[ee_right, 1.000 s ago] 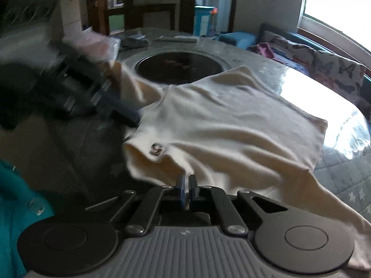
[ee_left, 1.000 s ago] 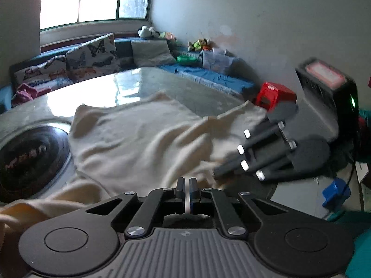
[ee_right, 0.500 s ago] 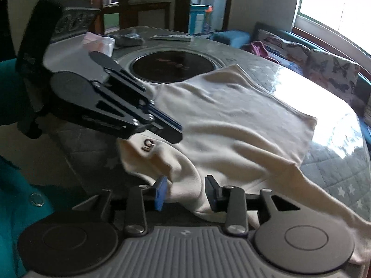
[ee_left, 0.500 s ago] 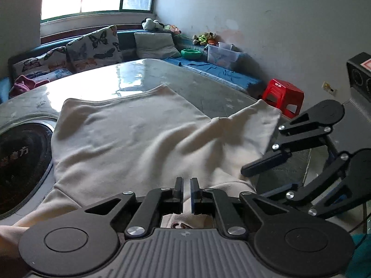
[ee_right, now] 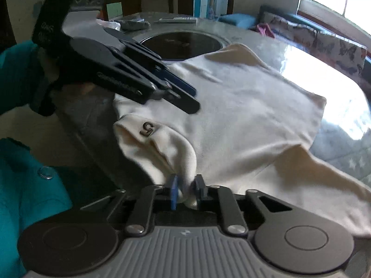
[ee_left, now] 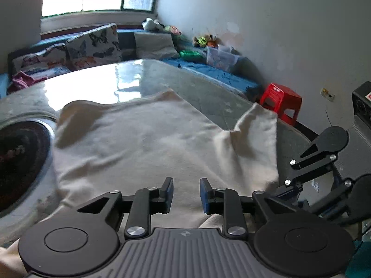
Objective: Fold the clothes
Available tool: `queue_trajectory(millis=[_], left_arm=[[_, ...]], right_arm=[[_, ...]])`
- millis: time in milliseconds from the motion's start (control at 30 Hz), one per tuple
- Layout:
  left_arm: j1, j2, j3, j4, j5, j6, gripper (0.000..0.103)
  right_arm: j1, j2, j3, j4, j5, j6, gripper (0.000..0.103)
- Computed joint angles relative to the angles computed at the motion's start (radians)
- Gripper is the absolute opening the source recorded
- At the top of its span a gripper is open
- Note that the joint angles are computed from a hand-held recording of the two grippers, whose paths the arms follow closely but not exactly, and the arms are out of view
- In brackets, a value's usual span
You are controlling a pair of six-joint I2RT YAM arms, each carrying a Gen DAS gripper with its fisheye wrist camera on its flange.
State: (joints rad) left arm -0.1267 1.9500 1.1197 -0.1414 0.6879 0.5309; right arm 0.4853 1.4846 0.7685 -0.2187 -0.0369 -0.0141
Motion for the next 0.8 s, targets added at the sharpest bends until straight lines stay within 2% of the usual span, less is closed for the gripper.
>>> queue_trajectory(millis=[133, 200, 333, 433, 500, 633, 733, 800], left_arm=[[-0.010, 0.021, -0.007, -0.042, 0.002, 0.061, 0.027], [-0.003, 0.014, -0.028, -0.026, 0.015, 0.075, 0.027], [0.013, 0.023, -0.004, -0.080, 0.029, 0.086, 0.027], [0.013, 0.019, -0.009, -0.089, 0.028, 0.097, 0.028], [0.015, 0.014, -0.012, -0.099, 0.032, 0.105, 0.029], [0.018, 0.021, 0.009, -0.166, 0.063, 0.159, 0.031], [0.018, 0.028, 0.049, -0.211, 0.068, 0.181, 0.031], [0.022, 0.031, 0.083, -0.186, 0.059, 0.137, 0.031]], right_arm=[[-0.060, -0.071, -0.003, 0.007, -0.051, 0.021, 0.024], [-0.083, -0.074, 0.004, 0.031, -0.022, 0.020, 0.024], [-0.162, 0.016, 0.030, 0.150, -0.013, 0.033, 0.024], [-0.193, 0.104, 0.058, 0.186, -0.009, 0.026, 0.024], [-0.193, 0.158, 0.077, 0.163, 0.045, 0.019, 0.024], [-0.203, 0.115, 0.035, 0.134, 0.070, -0.013, 0.024], [-0.208, 0.099, 0.048, 0.082, 0.057, -0.028, 0.026], [-0.228, 0.097, 0.068, 0.068, 0.027, -0.028, 0.033]])
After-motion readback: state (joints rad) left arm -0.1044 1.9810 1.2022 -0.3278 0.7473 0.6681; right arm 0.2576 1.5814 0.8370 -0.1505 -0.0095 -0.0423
